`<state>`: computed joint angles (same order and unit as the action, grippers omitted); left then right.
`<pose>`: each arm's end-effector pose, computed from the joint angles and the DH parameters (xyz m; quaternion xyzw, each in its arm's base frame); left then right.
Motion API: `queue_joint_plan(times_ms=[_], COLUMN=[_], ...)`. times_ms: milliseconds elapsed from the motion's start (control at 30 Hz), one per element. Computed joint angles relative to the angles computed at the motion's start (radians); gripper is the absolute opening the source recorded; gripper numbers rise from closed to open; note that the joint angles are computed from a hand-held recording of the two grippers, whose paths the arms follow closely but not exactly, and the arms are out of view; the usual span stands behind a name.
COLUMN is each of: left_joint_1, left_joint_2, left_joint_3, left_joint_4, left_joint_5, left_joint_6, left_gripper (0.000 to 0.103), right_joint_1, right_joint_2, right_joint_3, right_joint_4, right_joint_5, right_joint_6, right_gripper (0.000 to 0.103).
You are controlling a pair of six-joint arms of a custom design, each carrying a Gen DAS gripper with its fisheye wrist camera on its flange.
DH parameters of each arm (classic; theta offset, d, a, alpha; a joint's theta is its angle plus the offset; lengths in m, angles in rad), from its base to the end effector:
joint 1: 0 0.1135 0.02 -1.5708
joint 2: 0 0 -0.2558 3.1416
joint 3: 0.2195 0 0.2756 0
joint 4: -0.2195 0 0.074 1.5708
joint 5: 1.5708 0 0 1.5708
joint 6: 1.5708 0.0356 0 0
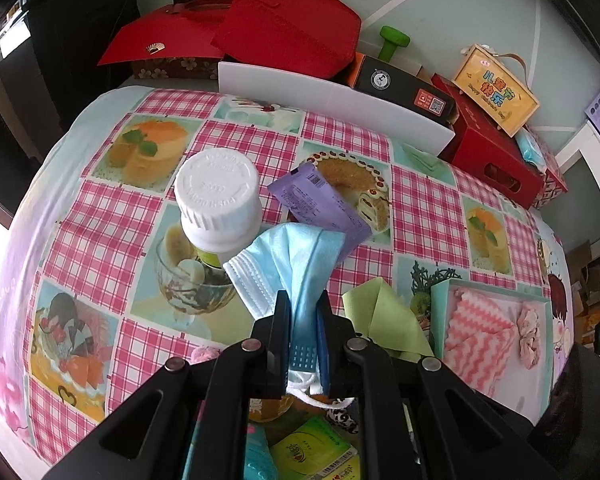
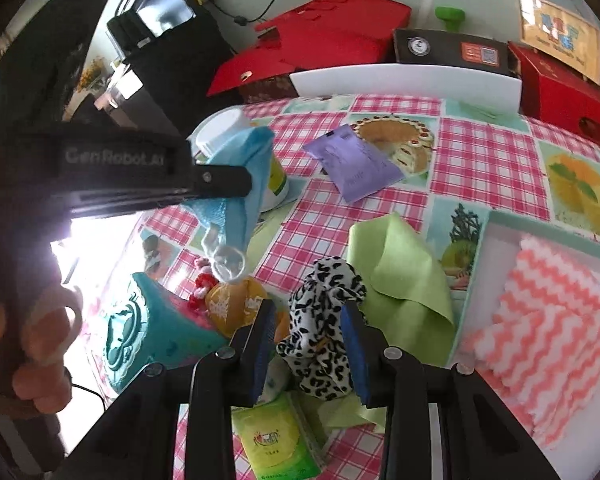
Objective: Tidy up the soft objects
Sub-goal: 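Lift and carry the leopard scrunchie and blue mask with both tools toward the white tray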
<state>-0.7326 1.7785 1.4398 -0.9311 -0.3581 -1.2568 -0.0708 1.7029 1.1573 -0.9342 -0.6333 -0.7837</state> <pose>0.2895 -0.2437 0.2285 -0.2779 0.9327 -0.0278 0.2280 0.3248 -0.0019 0.1765 -0.3445 0.8847 0.2652 0.1682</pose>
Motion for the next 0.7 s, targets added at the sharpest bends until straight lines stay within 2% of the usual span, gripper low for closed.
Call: queue_joint_plan(times_ms=[200, 300, 367, 533, 700], left_joint_1=[0.007, 0.010, 0.012, 0.015, 0.013], left_joint_2=[-0.004, -0.005, -0.006, -0.008, -0.014], left_joint_3=[-0.014, -0.019, -0.022, -0.026, -0.026], left_joint_4=[0.007, 0.011, 0.013, 0.014, 0.007], left_joint_5=[0.011, 0.015, 0.018, 0.017, 0.008], left_joint_6=[-0.004, -0.003, -0.001, -0.004, -0.012], left_gripper=[0.011, 0.011, 0.011, 0.011, 0.011], right_joint_1=[0.045, 0.044, 0.043, 0.039, 0.013], right_joint_2=[0.022, 0.028, 0.018, 0.019, -0.014], right_joint_3=[-0.032, -0.034, -0.046, -0.042, -0.044], right_joint_4=[0.103, 0.111, 0.131, 0.132, 0.102], right_joint_5=[0.074, 0.077, 0.080, 0.072, 0.033], right_joint_6=[0.057, 0.057, 0.062, 0.067, 0.052], right_gripper=[0.037, 0.034, 0.027, 0.020, 0.018])
